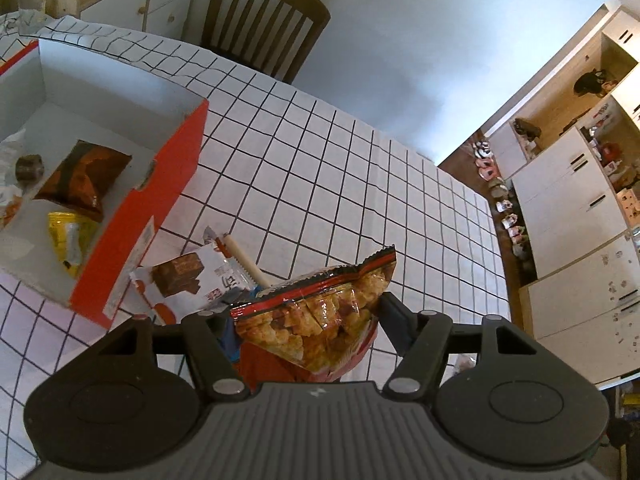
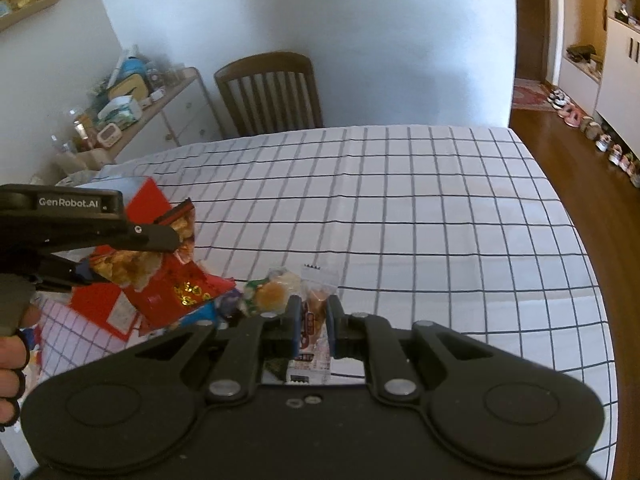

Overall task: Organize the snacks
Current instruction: 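Carry the chip bag and wrapped stick over the red box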

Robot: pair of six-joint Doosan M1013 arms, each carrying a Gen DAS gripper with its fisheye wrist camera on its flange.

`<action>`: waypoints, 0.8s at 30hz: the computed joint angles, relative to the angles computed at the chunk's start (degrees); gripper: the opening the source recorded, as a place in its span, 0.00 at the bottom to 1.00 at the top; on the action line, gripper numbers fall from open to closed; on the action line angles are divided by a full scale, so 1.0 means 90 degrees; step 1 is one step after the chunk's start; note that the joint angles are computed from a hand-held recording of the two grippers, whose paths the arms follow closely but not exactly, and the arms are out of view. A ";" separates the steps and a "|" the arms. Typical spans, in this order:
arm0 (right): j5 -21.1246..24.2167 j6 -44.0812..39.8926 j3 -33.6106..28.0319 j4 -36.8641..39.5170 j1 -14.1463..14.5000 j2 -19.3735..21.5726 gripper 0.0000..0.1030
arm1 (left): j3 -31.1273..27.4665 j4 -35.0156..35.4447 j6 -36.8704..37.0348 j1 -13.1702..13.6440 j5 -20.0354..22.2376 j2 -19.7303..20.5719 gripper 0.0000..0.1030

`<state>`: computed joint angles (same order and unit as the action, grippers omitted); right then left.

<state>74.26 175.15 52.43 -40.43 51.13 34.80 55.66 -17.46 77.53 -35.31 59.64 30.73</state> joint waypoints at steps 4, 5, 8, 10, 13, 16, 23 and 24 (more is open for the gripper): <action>-0.0044 -0.0232 -0.0233 -0.0019 0.0039 0.0087 0.11 | 0.0095 -0.0128 0.0126 0.0124 0.0057 -0.0134 0.66; -0.0044 -0.0306 -0.0313 -0.0012 0.0046 0.0120 0.11 | 0.0118 -0.0160 0.0165 0.0159 0.0052 -0.0166 0.66; -0.0046 -0.0575 -0.0580 0.0004 0.0063 0.0235 0.11 | 0.0142 -0.0261 0.0244 0.0286 0.0069 -0.0237 0.66; -0.0041 -0.0735 -0.0798 0.0014 0.0063 0.0336 0.11 | 0.0152 -0.0281 0.0259 0.0368 0.0063 -0.0275 0.66; -0.0011 -0.1002 -0.1171 0.0000 0.0070 0.0514 0.11 | 0.0167 -0.0308 0.0295 0.0486 0.0044 -0.0338 0.66; 0.0037 -0.1314 -0.1609 0.0014 0.0070 0.0726 0.11 | 0.0164 -0.0376 0.0365 0.0616 0.0005 -0.0391 0.66; 0.0345 -0.2186 -0.3200 0.0166 0.0040 0.1539 0.11 | 0.0044 -0.0358 0.0481 0.0893 -0.0076 -0.0429 0.66; 0.0431 -0.2346 -0.3535 0.0204 0.0030 0.1710 0.11 | -0.0001 -0.0328 0.0482 0.0943 -0.0077 -0.0416 0.66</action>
